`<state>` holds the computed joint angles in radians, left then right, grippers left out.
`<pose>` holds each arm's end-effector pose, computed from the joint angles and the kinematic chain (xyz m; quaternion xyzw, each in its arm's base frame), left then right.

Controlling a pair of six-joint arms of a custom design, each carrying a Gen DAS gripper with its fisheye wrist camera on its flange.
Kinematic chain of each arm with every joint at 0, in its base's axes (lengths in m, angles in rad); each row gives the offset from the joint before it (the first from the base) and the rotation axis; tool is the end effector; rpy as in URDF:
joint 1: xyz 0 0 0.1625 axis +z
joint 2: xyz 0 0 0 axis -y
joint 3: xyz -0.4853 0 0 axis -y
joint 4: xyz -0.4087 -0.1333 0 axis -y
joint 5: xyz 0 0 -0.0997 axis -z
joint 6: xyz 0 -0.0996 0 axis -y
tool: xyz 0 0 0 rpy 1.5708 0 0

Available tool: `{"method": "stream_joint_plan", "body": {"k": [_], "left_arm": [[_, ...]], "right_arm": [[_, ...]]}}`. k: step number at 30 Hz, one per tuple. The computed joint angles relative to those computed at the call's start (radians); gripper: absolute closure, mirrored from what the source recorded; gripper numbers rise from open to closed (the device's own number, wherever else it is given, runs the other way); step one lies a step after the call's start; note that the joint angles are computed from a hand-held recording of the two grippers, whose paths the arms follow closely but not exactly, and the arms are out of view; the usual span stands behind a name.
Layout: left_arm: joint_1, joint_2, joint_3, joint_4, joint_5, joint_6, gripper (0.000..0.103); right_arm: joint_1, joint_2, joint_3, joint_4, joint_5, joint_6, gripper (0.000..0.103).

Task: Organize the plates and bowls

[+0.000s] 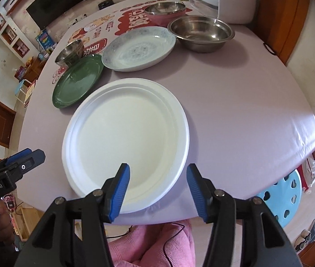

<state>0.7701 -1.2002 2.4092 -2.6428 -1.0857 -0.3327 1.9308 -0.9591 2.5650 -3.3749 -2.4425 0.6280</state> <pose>-0.1671 -0.4125 0.1317 0.2405 0.9382 -0.0726 0.2378 0.1854 -0.3306 0.1081 -0.1619 -0.8884 0.2782 0.3274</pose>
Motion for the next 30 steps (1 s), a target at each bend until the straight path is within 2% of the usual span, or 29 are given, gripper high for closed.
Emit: {"method": "stream_joint_plan", "body": {"k": [3,6,16,19,24,30], "left_arm": [[0.004,-0.011,0.004,-0.013,-0.002,0.002,0.029],[0.013,-0.021,0.003,-0.013,-0.004,0.000,0.026],[0.036,-0.045,-0.020,-0.011,0.031,0.012,0.021],[0.037,-0.045,-0.032,-0.020,0.034,0.024,0.021],[0.036,-0.021,-0.067,-0.033,0.042,0.035,0.020],[0.046,0.038,-0.142,-0.048,0.026,0.039,0.020]], "right_arm": [[0.023,0.004,0.004,-0.029,-0.014,-0.001,0.050],[0.039,0.010,0.004,-0.067,-0.030,-0.013,0.042],[0.049,0.059,-0.020,-0.258,-0.019,-0.136,0.039],[0.040,0.065,-0.033,-0.289,-0.004,-0.180,0.035],[0.016,0.058,-0.049,-0.320,0.026,-0.259,0.035],[-0.056,0.011,-0.052,-0.335,0.098,-0.370,0.035]]}}
